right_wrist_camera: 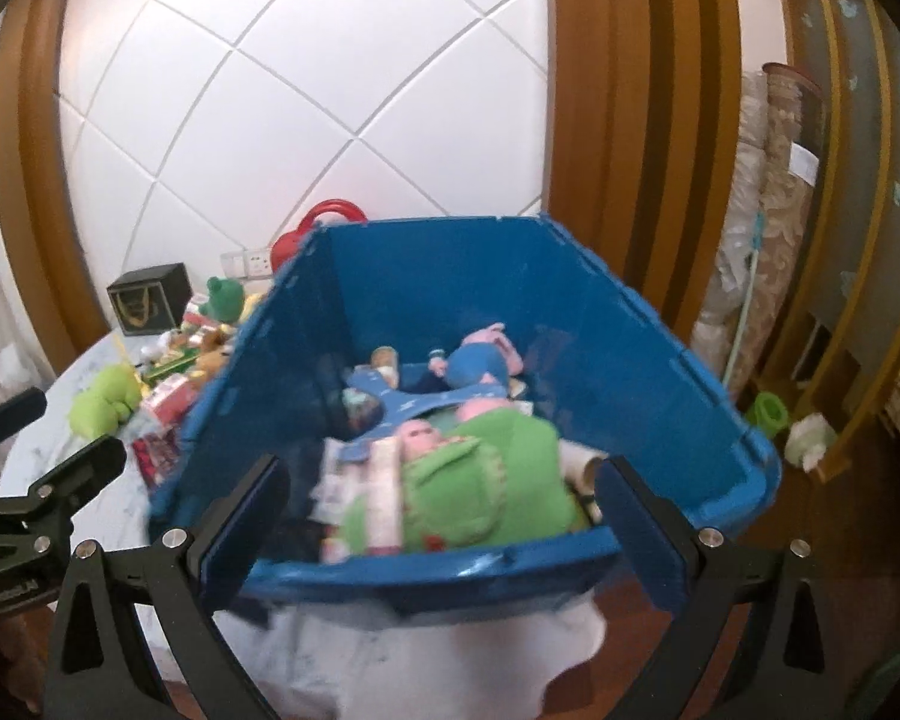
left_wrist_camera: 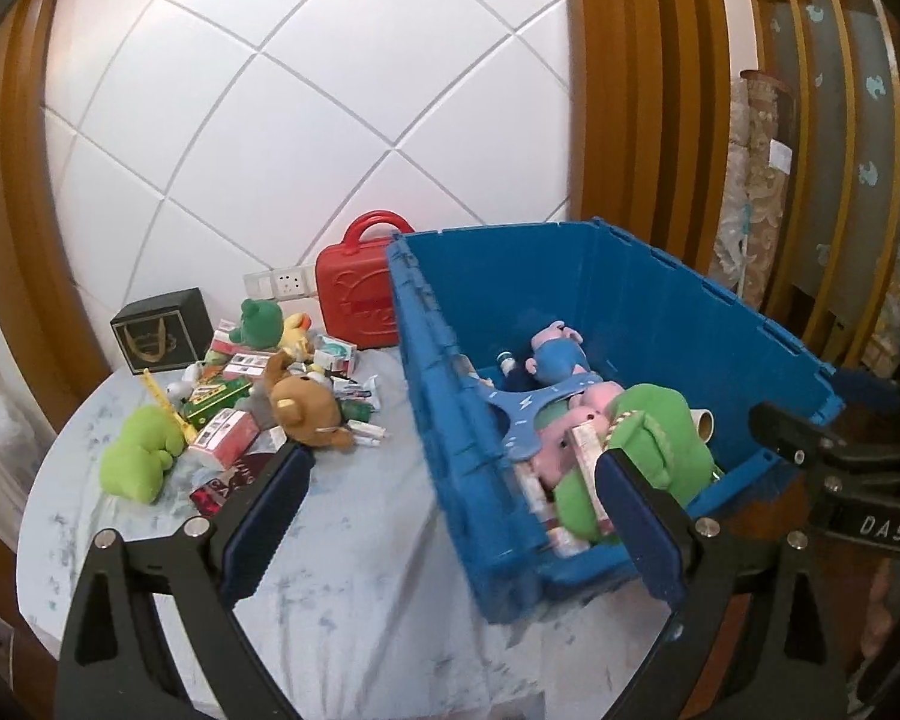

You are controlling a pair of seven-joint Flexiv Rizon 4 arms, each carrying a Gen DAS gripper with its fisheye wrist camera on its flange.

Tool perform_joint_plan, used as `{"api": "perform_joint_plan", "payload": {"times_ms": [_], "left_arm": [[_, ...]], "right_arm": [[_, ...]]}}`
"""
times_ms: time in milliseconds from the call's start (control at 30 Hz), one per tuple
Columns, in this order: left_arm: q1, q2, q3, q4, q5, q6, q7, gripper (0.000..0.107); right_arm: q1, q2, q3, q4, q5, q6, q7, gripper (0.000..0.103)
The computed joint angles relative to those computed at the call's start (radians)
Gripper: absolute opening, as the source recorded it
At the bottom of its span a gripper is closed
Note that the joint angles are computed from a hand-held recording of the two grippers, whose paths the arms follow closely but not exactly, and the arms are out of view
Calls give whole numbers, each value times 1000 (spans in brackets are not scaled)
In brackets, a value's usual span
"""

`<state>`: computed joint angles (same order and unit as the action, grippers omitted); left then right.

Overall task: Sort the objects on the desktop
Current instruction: 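Open both grippers to drop the box and paper roll into the crate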

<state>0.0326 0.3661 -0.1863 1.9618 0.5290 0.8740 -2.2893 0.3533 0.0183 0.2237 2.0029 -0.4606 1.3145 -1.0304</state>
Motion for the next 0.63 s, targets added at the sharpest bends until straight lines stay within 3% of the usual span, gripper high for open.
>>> {"api": "perform_joint_plan", "payload": {"times_ms": [200,400,633], "left_arm": [[-24,83,98,87,-103,65,150,97],[26,121,100,101,-178,71,230,97],[70,112,63,84,-197,100,252,97]], "right_arm": [[-5,58,38,22,-244,-90,281,103],[18,65,52,-28,-263,-197,317,103],[21,55,40,-55,-269,-202,307,103]]}}
